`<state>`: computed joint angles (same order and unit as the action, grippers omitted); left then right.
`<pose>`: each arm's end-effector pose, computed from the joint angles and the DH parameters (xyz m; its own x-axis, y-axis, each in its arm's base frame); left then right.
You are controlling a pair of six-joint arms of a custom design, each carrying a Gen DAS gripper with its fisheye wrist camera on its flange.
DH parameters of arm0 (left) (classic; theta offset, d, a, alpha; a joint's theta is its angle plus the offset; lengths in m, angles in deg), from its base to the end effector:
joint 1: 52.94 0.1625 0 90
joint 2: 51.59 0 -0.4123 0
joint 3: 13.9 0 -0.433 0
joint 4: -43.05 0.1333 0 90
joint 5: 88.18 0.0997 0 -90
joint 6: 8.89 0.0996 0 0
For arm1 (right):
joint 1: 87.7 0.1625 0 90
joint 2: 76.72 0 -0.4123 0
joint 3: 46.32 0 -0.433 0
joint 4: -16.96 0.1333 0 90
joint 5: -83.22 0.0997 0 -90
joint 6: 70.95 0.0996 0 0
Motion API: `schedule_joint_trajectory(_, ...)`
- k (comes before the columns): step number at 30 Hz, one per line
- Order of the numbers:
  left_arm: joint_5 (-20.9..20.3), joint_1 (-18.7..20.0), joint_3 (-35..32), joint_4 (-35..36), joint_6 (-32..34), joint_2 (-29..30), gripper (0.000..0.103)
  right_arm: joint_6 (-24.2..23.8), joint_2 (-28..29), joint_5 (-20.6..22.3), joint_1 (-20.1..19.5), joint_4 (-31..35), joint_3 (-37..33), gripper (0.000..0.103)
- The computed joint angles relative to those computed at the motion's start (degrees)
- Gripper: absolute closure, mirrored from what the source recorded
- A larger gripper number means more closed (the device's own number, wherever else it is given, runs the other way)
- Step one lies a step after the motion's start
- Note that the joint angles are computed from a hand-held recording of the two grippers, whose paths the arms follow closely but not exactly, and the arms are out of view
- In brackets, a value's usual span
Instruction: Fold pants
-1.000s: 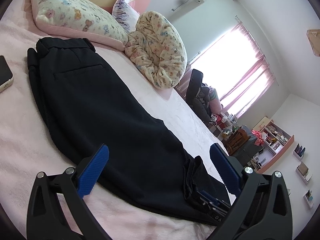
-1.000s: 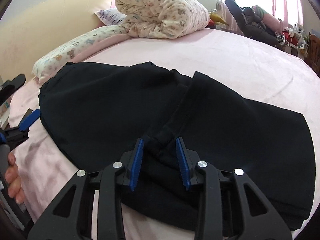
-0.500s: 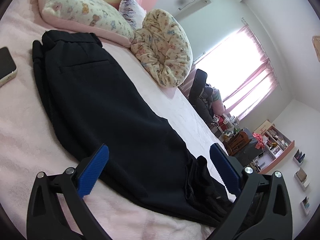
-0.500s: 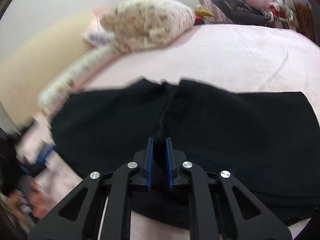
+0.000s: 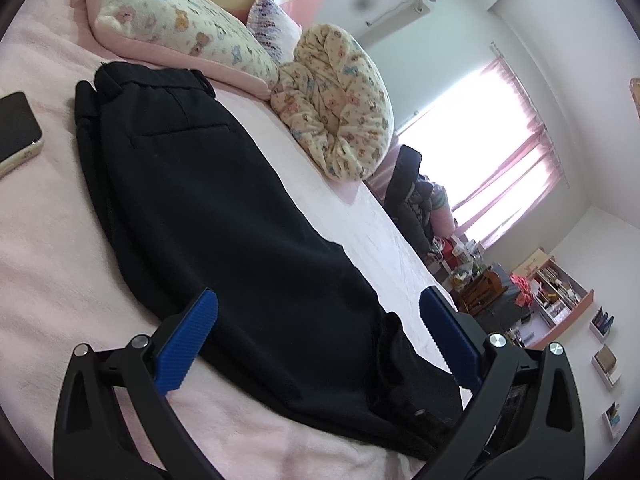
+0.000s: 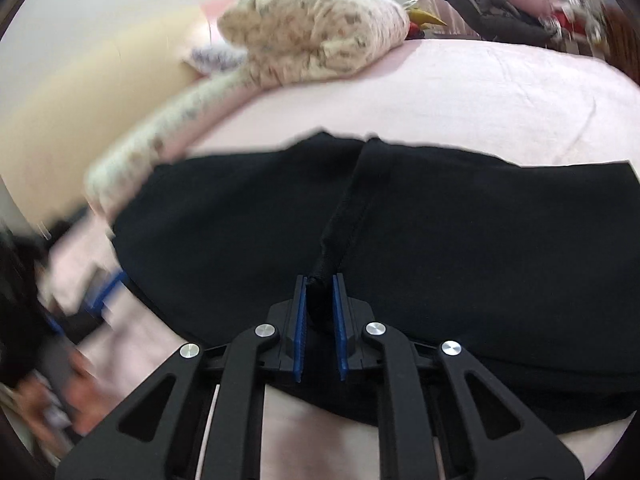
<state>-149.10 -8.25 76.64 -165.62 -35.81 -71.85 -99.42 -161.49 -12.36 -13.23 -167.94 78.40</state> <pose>-0.3444 -0.5963 -0.0856 -0.9921 0.1147 0.0507 0.0257 0.5820 -0.8128 -0.0169 -0.5225 0.3197 -0.8975 0.0379 0.4393 -0.3118 0.6500 -0.6930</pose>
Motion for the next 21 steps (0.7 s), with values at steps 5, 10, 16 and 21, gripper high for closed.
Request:
schedule_joint_trajectory(5, 1.76, 0.12, -0.09, -0.18, -0.78, -0.02, 0.002, -2.15, 4.48, -5.26, 0.85, -0.38, -1.72, 0.089)
schedule_joint_trajectory(10, 5.34, 0.47, 1.45, -2.44, -4.1, -0.98, 0.002, -2.83, 2.5, -5.27, 1.47, 2.33, -1.08, 0.066)
schedule_joint_trajectory(16, 8.15, 1.29, 3.89, -5.65, -9.5, -2.33, 0.002, -5.84, -1.0, 0.84, 1.49, -3.99, 3.28, 0.052)
schedule_joint_trajectory(21, 7.57, 1.72, 4.12, -5.04, -9.45, -2.78, 0.002, -1.08, 2.19, -4.37, 1.81, -5.23, 0.32, 0.056)
